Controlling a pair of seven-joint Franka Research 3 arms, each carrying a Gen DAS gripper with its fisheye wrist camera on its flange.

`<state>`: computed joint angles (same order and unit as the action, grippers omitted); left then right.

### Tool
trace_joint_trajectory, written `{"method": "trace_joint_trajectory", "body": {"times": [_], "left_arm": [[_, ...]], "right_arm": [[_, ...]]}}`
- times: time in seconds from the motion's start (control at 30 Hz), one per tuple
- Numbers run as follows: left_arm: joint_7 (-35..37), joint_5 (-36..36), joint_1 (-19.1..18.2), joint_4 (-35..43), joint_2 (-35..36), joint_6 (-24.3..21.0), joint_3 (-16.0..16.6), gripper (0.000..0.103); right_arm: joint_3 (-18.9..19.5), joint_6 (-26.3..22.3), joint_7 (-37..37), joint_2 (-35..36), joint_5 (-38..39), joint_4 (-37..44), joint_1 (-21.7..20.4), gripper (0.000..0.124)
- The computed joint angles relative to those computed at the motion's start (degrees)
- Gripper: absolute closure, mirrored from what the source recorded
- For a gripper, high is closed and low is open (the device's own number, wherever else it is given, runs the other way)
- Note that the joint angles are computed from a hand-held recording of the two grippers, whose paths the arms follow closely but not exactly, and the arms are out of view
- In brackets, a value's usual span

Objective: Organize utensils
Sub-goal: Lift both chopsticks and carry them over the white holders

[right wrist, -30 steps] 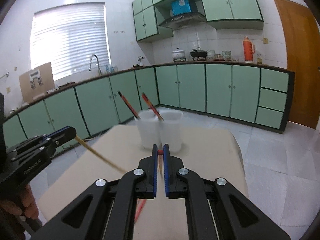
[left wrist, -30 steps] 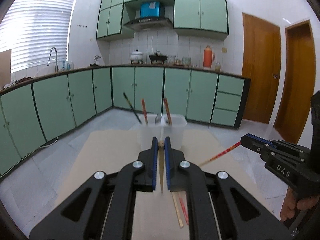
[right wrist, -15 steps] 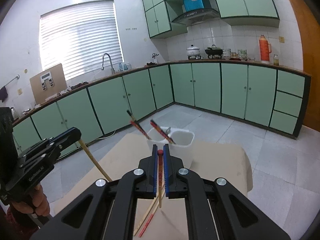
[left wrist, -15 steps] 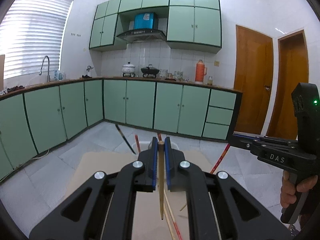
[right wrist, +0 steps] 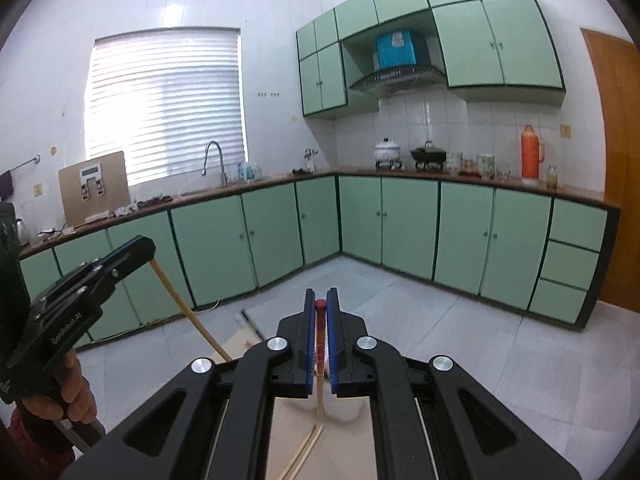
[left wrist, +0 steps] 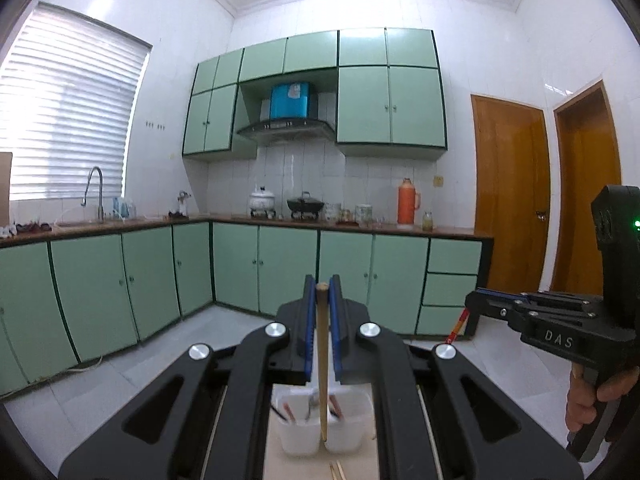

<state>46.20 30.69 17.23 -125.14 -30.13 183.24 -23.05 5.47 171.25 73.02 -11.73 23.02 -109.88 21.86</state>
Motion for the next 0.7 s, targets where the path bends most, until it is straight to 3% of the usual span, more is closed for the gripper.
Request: {"method": "trace_joint_trajectory", "body": {"times": [0.13,0.33,0.53,0.7], "left_arm": [[-1.91,2.19,9.58,5.18,2.5,1.07,-7.0,0.097],[-5.63,5.99,20.19,10.53,7.31,0.61,-16.34,0.097],[-11.76,12.43,28.31,12.73,11.41,-0.14,-24.09,0.097],[-15.06,17.3,30.4,13.99,15.1,-1.95,-26.54,0.097]], "right_arm": [[1.7,0.35,3.47,4.37,-5.71,5.1,-2.28,0.119],[1.78,0.12,9.27,11.29,-13.09,11.4,-2.94,0.119],[0.4,1.23,8.82,16.75,-12.74,14.46,-1.53,0.119],[-1.29,1.37,11.81,19.15,-17.17,15.11,0.13,0.119]]}}
